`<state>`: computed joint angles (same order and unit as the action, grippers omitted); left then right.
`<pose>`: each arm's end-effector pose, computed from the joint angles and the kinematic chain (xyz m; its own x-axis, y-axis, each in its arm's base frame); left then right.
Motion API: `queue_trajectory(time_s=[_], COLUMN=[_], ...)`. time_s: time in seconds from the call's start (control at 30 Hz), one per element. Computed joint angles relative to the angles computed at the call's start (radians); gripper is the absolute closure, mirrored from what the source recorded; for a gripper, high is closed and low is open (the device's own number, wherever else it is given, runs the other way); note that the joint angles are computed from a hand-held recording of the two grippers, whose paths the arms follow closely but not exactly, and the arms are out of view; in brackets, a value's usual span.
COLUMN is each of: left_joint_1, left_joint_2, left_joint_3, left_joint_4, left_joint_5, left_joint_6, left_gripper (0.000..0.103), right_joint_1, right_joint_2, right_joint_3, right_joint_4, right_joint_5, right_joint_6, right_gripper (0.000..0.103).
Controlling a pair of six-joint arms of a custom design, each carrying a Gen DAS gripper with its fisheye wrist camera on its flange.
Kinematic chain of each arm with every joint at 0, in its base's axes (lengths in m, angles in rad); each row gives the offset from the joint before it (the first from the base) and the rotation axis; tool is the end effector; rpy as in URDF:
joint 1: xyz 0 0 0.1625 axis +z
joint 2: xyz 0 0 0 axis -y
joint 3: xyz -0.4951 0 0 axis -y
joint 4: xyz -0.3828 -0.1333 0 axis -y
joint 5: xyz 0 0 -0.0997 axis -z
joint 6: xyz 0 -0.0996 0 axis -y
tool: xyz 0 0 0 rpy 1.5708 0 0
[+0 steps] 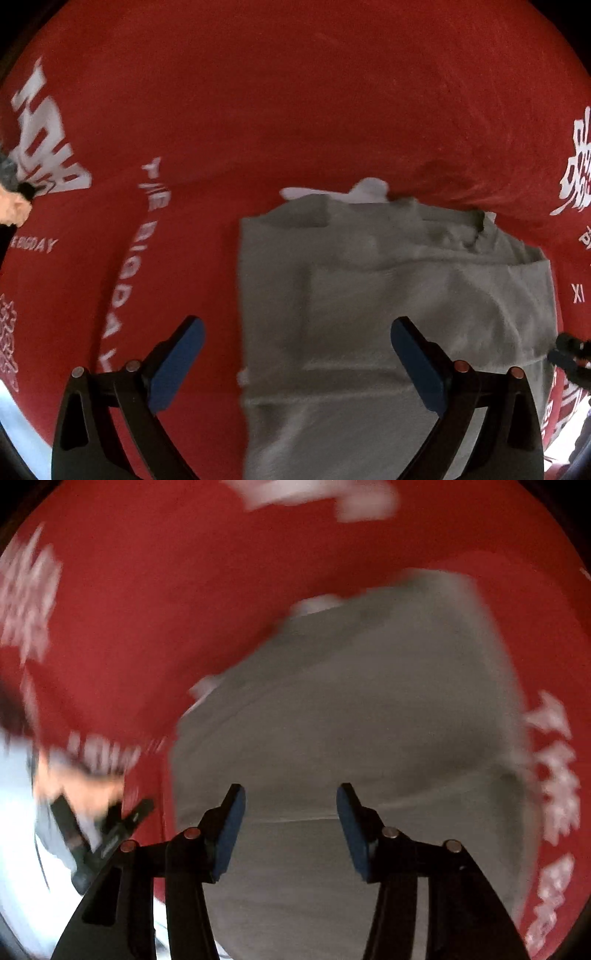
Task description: Fold small clothes
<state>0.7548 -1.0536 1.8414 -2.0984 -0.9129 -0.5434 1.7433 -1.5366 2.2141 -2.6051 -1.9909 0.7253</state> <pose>-0.2974 -0.5463 0.2197 -0.7299 0.2433 -0.6388 0.3814 0.9205 -0.0853 0.1669 -0.4179 0.3670 -0.7981 0.6001 0.0543 0.4926 0.7016 -0.5149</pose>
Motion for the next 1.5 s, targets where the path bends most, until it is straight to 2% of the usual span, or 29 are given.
queue_trajectory(time_s=[0.07, 0.17, 0.2, 0.23, 0.27, 0.3, 0.33, 0.43, 0.57, 0.6, 0.63, 0.7, 0.77, 0.9, 1.0, 1.1, 1.17, 1.2, 1.27, 1.3, 1.37, 1.4, 1.43, 1.5], left_joint_1=[0.005, 0.003, 0.005, 0.007, 0.007, 0.003, -0.003, -0.016, -0.018, -0.019, -0.022, -0.025, -0.024, -0.027, -0.033, -0.036, -0.032, -0.031, -0.034, -0.034, -0.032, -0.029, -0.022, -0.011], left_joint_2=[0.036, 0.07, 0.079, 0.081, 0.076, 0.069, 0.065, 0.061, 0.062, 0.062, 0.062, 0.063, 0.065, 0.067, 0.063, 0.064, 0.061, 0.058, 0.041, 0.032, 0.015, 0.015, 0.019, 0.041], left_joint_3=[-0.007, -0.007, -0.011, -0.011, -0.001, 0.008, 0.013, 0.029, 0.029, 0.03, 0.032, 0.032, 0.028, 0.02, 0.027, 0.043, 0.038, 0.03, 0.02, 0.018, 0.011, 0.005, -0.006, -0.031], left_joint_4=[-0.009, 0.047, 0.085, 0.106, 0.107, 0.1, 0.103, 0.104, 0.109, 0.111, 0.111, 0.114, 0.122, 0.133, 0.121, 0.096, 0.103, 0.12, 0.139, 0.135, 0.119, 0.114, 0.111, 0.113], left_joint_5=[-0.029, -0.023, -0.026, -0.034, -0.039, -0.036, -0.033, -0.014, -0.014, -0.015, -0.014, -0.011, -0.014, -0.014, -0.009, -0.004, -0.011, -0.015, -0.005, -0.002, 0.002, 0.001, -0.006, -0.007], left_joint_6=[-0.02, -0.061, -0.079, -0.092, -0.101, -0.104, -0.103, -0.09, -0.112, -0.117, -0.12, -0.12, -0.128, -0.132, -0.12, -0.106, -0.107, -0.112, -0.113, -0.103, -0.079, -0.07, -0.058, -0.046], left_gripper=[0.002, 0.002, 0.002, 0.002, 0.002, 0.002, 0.002, 0.002, 0.002, 0.002, 0.002, 0.002, 0.002, 0.002, 0.002, 0.002, 0.002, 0.002, 0.002, 0.002, 0.002, 0.002, 0.002, 0.002], right_joint_1=[-0.05, -0.128, -0.153, -0.172, -0.202, -0.215, -0.216, -0.174, -0.238, -0.236, -0.249, -0.264, -0.283, -0.312, -0.282, -0.265, -0.285, -0.303, -0.309, -0.299, -0.284, -0.261, -0.238, -0.232], right_joint_2=[-0.047, -0.07, -0.069, -0.073, -0.105, -0.113, -0.126, -0.146, -0.201, -0.206, -0.232, -0.234, -0.228, -0.203, -0.186, -0.191, -0.197, -0.209, -0.227, -0.233, -0.257, -0.257, -0.243, -0.212], right_joint_3=[0.043, 0.114, 0.137, 0.155, 0.168, 0.187, 0.188, 0.145, 0.121, 0.122, 0.135, 0.176, 0.2, 0.224, 0.202, 0.174, 0.191, 0.195, 0.167, 0.151, 0.128, 0.103, 0.073, 0.019], right_joint_4=[-0.05, -0.196, -0.241, -0.268, -0.271, -0.315, -0.321, -0.293, -0.157, -0.137, -0.128, -0.188, -0.217, -0.292, -0.335, -0.222, -0.232, -0.228, -0.143, -0.115, -0.101, -0.086, -0.069, -0.039], right_joint_5=[0.024, 0.104, 0.128, 0.14, 0.162, 0.18, 0.178, 0.109, 0.215, 0.223, 0.242, 0.301, 0.333, 0.313, 0.238, 0.168, 0.189, 0.225, 0.268, 0.294, 0.354, 0.337, 0.288, 0.184], right_joint_6=[0.03, 0.049, 0.08, 0.121, 0.152, 0.174, 0.161, 0.034, -0.002, -0.007, -0.018, -0.001, 0.009, 0.04, 0.027, -0.015, -0.021, -0.023, -0.019, -0.048, -0.149, -0.188, -0.218, -0.256], right_gripper=[0.047, 0.049, 0.06, 0.076, 0.084, 0.097, 0.098, 0.098, 0.093, 0.089, 0.08, 0.073, 0.073, 0.073, 0.095, 0.095, 0.098, 0.094, 0.088, 0.083, 0.082, 0.073, 0.057, 0.041])
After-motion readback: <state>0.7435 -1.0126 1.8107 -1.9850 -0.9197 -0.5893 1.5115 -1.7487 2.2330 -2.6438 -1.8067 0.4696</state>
